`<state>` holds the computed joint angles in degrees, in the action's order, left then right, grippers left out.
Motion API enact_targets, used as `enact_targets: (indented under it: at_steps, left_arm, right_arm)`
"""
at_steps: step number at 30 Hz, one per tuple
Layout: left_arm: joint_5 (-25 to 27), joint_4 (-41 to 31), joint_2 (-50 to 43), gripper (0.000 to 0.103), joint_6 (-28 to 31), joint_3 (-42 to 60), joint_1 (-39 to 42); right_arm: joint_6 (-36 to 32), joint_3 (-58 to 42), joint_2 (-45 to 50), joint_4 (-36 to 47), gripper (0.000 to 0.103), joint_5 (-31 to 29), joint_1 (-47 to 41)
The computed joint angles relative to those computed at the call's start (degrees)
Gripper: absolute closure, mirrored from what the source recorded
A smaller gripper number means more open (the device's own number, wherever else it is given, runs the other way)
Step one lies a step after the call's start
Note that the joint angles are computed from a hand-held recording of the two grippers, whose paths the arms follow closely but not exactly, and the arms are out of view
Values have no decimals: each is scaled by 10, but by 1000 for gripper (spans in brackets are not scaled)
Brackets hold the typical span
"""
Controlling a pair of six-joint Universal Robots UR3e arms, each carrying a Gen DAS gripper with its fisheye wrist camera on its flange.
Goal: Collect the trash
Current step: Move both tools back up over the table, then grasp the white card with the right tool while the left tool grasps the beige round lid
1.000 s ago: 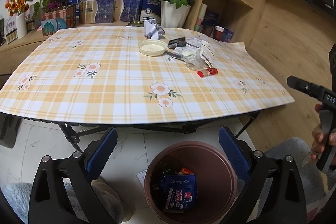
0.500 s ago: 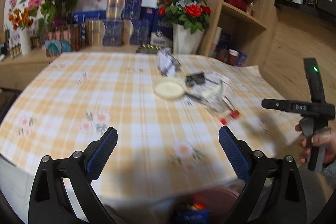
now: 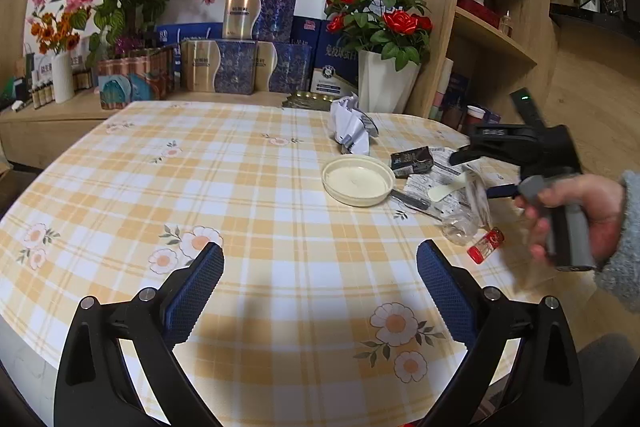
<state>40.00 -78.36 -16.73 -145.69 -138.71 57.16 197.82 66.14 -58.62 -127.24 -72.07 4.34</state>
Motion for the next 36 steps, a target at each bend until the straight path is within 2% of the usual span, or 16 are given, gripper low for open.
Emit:
enact_targets:
  at_steps: [2,5,8,11,14,16,17,19,21,22,28,31,33,36]
  left_arm:
    - [-19,-71,20,8,38,15,27]
    - [-14,-73,21,8,41,13,23]
    - [-20,-107,31,8,61,20,34]
    - [-6,-62,16,8,35,8,13]
    - [23,40,-21,8,-21,-17,-39]
    - [46,105,-49,8,-52,-29,-75]
    - [55,133,-62,8,-65,-35,-91]
    - [75,190,-94,8,-91,-44,-123]
    - [97,244,-124,8,-114,-51,-156]
    - [106,266,-137,8,-123,-54,-170]
    - [147,348,-199,8,-152,-61,-229]
    - [143,345,-243,7,-153,-40,-238]
    - [150,348,-307,7,-166,-2,-262]
    - [133,336,-418,6,-181,79,-288]
  right_arm:
    - [10,-23,20,20,6,-5,6]
    - [18,-20,25,5,14,-13,8]
    - [32,24,1,-18,19,30,-10]
    - [33,75,-30,-37,19,68,-33]
    - [27,145,-71,-76,25,109,-63]
    - [20,188,-95,-91,41,139,-87]
    - [17,207,-105,-95,44,153,-97]
    - [-2,249,-130,-104,68,184,-119]
    - [-22,281,-154,-107,83,193,-134]
    - [-26,296,-163,-117,86,198,-140]
    - [-67,410,-249,-191,86,235,-188]
    - [-92,452,-294,-201,86,250,-207]
    - [-103,474,-317,-209,86,262,-219]
    - [-125,507,-358,-217,86,275,-236]
